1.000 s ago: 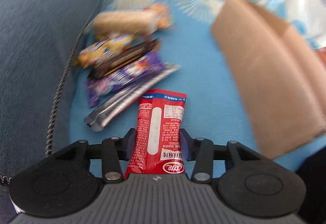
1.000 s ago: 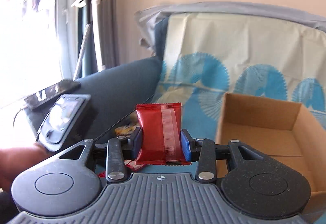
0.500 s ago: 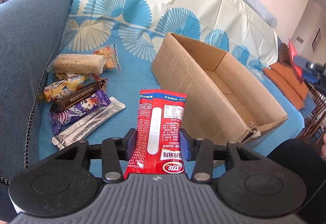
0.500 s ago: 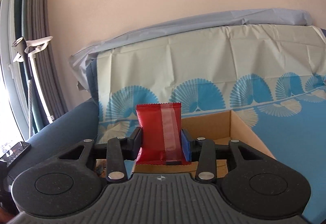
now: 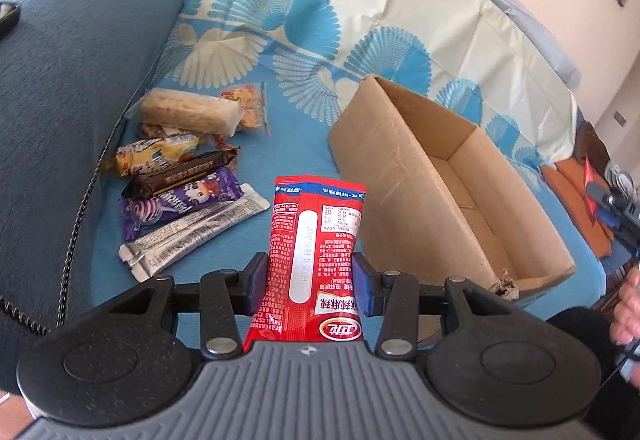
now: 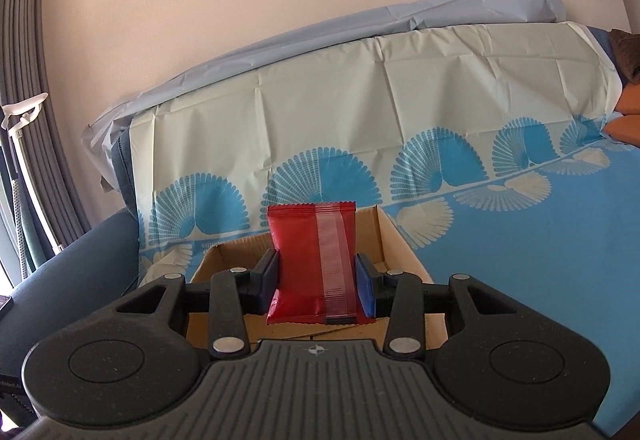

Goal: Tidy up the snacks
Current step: 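Lift both held red snacks and carry them over the cardboard box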

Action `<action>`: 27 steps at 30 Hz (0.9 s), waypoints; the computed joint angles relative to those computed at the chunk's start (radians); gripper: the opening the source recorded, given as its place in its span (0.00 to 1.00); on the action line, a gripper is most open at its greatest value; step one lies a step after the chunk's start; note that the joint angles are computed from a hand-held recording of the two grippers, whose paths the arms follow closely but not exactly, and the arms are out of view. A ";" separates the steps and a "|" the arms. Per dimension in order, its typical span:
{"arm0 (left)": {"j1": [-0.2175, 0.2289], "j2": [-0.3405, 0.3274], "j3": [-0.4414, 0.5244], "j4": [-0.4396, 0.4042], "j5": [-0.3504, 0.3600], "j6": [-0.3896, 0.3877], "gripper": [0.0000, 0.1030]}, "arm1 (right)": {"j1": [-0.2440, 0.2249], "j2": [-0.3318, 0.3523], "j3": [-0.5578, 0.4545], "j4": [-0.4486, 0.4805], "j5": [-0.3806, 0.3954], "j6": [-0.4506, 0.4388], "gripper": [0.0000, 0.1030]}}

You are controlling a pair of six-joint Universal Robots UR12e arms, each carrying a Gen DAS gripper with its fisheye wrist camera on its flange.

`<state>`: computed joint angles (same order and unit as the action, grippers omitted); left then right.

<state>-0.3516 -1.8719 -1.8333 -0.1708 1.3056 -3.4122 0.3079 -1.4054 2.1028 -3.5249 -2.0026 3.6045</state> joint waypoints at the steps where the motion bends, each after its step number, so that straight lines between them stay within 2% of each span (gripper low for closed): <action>1: 0.000 0.002 0.002 -0.008 0.004 -0.025 0.47 | -0.007 -0.001 0.001 0.008 0.014 0.014 0.41; 5: -0.003 0.005 0.015 -0.031 0.009 -0.125 0.47 | -0.028 0.000 0.000 0.027 0.050 0.058 0.41; 8: -0.017 0.002 0.036 -0.042 0.028 -0.161 0.47 | -0.036 -0.004 -0.001 0.060 0.063 0.080 0.41; 16: -0.075 -0.037 0.137 -0.052 0.058 -0.151 0.47 | -0.048 -0.012 -0.009 0.128 0.094 0.080 0.41; 27: -0.134 -0.095 0.257 -0.058 0.003 -0.154 0.47 | -0.065 -0.021 0.006 0.108 0.142 0.091 0.41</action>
<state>-0.4854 -1.9667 -1.5765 -0.2289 1.3083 -3.5658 0.2428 -1.4268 2.1086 -3.4172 -1.8604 3.6957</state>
